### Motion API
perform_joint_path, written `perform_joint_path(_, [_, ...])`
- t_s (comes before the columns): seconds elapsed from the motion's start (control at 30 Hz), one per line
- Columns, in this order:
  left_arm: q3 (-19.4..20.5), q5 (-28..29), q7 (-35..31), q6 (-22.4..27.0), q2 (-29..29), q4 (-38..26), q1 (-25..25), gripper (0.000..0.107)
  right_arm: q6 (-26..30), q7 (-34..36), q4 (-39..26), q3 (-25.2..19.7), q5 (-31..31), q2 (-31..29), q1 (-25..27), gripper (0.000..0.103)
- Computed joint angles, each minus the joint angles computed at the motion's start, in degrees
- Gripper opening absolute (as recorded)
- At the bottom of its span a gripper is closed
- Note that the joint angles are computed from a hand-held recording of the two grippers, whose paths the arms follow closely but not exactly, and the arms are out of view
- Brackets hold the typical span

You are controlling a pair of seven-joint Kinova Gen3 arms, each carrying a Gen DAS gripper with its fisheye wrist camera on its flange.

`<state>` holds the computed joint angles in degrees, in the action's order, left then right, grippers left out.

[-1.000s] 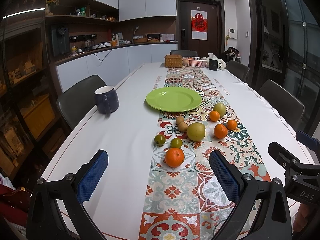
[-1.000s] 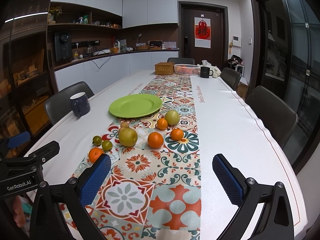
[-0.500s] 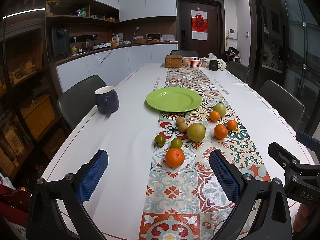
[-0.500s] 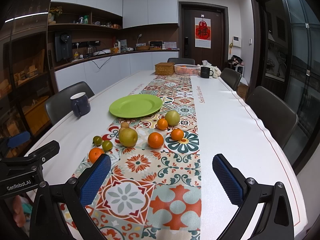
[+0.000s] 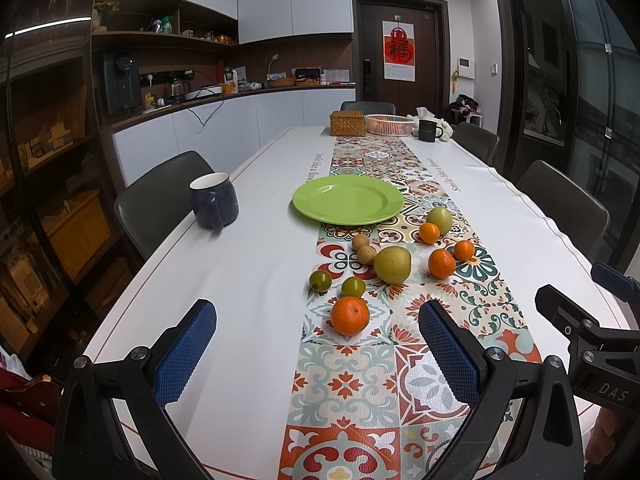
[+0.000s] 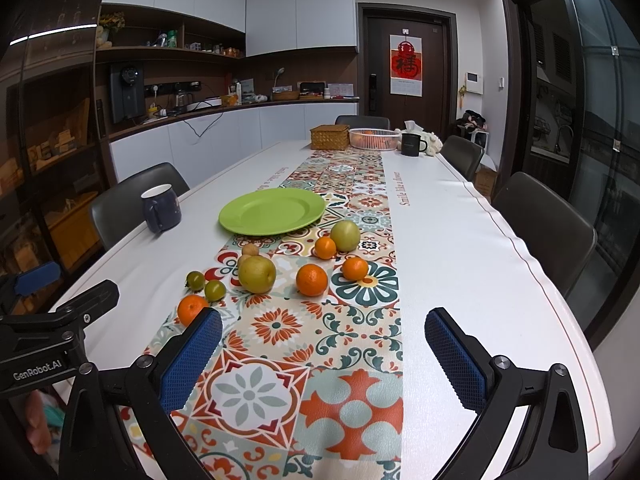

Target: Organize fruits

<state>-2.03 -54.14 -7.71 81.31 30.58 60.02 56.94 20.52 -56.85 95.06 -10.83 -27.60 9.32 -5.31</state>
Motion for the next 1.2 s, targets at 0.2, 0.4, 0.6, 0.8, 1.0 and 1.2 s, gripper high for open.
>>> perform_joint_path(0.2, [0.1,0.1,-0.3,0.4,-0.1,-0.4,0.0,0.103,0.0,-0.4,-0.1,0.1,0.4,0.1,-0.2,0.102])
perform_joint_path(0.4, [0.1,0.4,-0.6,0.4,-0.1,-0.6,-0.2,0.103,0.8,-1.3,-0.3,0.5,1.1,-0.2,-0.8,0.102])
perform_joint_path(0.6, [0.1,0.9,-0.9,-0.2,0.1,-0.2,-0.9,0.103,2.9,0.7,-2.1,-0.2,0.1,1.4,0.1,0.102])
perform_joint_path(0.8, [0.1,2.1,-1.9,-2.1,0.8,0.1,-2.2,0.103,6.3,1.3,-5.2,-0.2,0.8,4.3,-0.1,0.102])
perform_joint_path(1.0, [0.0,4.8,-4.0,-4.9,1.8,-0.1,-4.6,0.097,9.8,-0.8,-9.6,0.5,4.7,8.3,-2.0,0.102])
perform_joint_path(1.2, [0.1,9.8,-7.7,-7.6,3.1,-1.3,-8.0,0.089,11.7,-2.7,-13.8,0.9,9.7,12.2,-4.1,0.098])
